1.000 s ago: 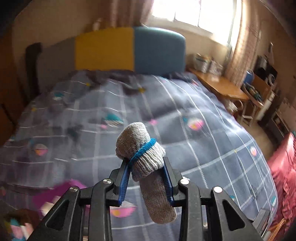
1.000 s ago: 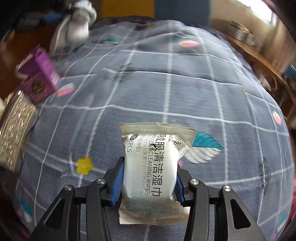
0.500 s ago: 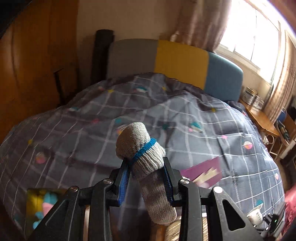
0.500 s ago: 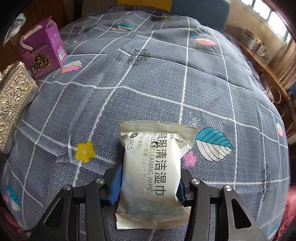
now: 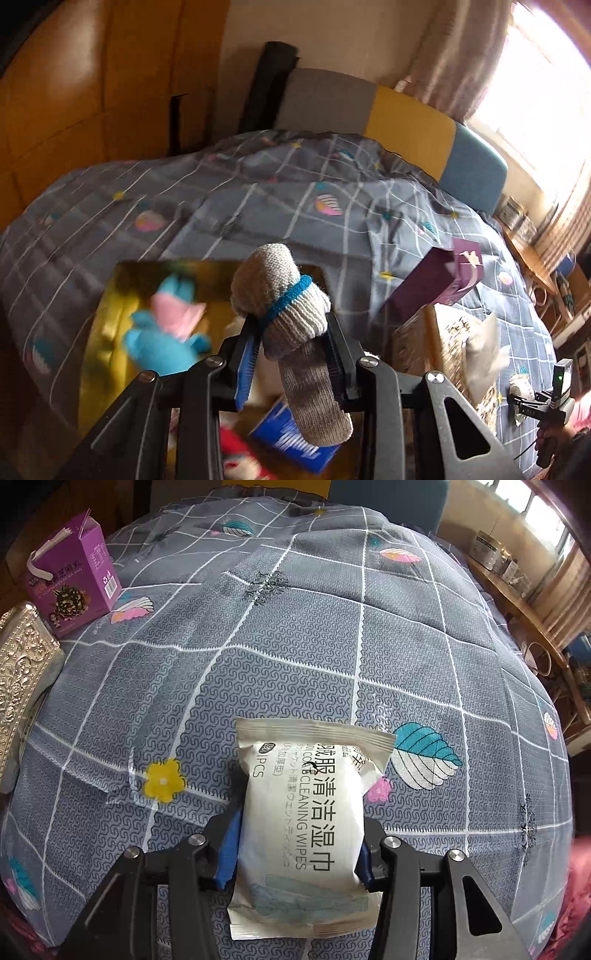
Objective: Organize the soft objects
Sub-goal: 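Carry the grey knit glove into the gold tray and open the left tool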
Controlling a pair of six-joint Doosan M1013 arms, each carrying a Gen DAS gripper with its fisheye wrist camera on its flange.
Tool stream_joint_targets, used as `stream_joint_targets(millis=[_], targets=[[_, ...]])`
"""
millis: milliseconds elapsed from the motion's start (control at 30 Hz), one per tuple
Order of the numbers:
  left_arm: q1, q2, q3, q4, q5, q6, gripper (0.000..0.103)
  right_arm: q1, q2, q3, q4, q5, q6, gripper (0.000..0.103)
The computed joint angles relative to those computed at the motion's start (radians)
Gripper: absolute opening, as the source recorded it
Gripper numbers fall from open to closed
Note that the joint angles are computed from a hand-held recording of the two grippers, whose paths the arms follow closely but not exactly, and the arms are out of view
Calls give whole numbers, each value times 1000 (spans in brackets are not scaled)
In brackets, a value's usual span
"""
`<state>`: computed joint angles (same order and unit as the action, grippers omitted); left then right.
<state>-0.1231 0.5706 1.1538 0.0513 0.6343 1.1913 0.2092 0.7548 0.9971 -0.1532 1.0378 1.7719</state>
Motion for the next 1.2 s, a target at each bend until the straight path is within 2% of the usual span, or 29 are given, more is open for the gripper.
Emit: stream_joint_targets(millis=[67,200,333,500,567,700,800,900,1000,1200], targets=[[14,-23,46,-7,-14,-8,33,2,13,-30,-3,53,40,50],[26,-45,100,0,-8,10,33,19,26,-52,-64,89,130,50],[26,-69,164,60,-31,-42,33,34,17,-30,-118,64,193,50],[32,-60,187,3,19,-18,33,52,18,-26,-180,64,196,49],[28,-55,189,-8,32,0,33,53,15,-23,-188,65,197,49],[24,-50,178,-36,4,24,34,55,12,-18,-188,64,204,49],[16,-34,146,-2,-1,12,36,56,12,-19,-189,65,205,49],[15,3,91,-6,50,33,41,55,13,-19,-189,65,205,49],[7,31,59,53,114,0,42,55,14,-20,-190,64,203,49],[-3,12,105,128,92,-57,46,54,15,-22,-192,62,201,49]])
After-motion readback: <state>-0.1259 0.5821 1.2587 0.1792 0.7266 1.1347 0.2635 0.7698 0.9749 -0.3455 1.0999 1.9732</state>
